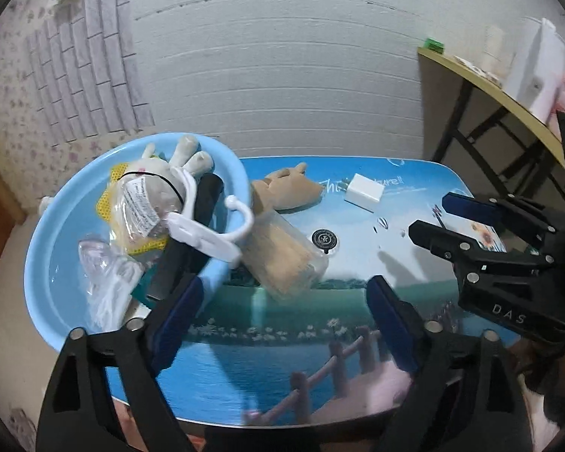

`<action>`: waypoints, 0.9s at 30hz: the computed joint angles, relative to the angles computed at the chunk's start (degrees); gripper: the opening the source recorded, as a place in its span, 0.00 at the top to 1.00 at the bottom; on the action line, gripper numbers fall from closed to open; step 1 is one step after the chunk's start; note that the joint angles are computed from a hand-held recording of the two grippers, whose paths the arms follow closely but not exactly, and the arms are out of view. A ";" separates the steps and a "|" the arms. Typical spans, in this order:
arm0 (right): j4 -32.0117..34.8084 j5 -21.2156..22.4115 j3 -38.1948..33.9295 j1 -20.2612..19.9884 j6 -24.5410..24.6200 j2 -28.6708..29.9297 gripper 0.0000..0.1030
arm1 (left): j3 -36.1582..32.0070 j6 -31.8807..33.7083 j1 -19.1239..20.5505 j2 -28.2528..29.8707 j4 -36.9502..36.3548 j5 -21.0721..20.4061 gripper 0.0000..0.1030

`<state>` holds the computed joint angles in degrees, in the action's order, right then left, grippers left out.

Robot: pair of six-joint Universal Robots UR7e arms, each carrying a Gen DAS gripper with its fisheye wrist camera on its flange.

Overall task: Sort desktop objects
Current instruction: 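Grasp the clear toothpick box with the left tool while the right tool grasps the white charger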

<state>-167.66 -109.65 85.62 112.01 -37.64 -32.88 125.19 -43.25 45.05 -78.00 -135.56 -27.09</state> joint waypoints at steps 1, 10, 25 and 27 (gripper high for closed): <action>0.17 0.19 -0.32 -0.28 -0.04 0.16 0.54 | -0.49 -0.63 0.17 1.14 -1.10 -0.70 0.13; 1.62 1.29 -3.47 -2.88 -0.25 1.83 0.54 | -3.89 -9.18 4.44 8.50 -0.71 -2.04 0.13; 11.10 2.81 -14.93 -4.84 -1.60 8.61 0.54 | -8.97 -13.31 11.49 11.81 -0.28 -3.17 0.13; 12.85 2.32 -17.57 -4.66 -2.48 10.13 0.54 | -9.20 -13.73 12.32 11.91 0.13 -3.92 0.13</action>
<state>-154.80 -107.32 68.05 107.35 -40.12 -22.75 116.00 -56.98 57.37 -66.08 -135.43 -31.00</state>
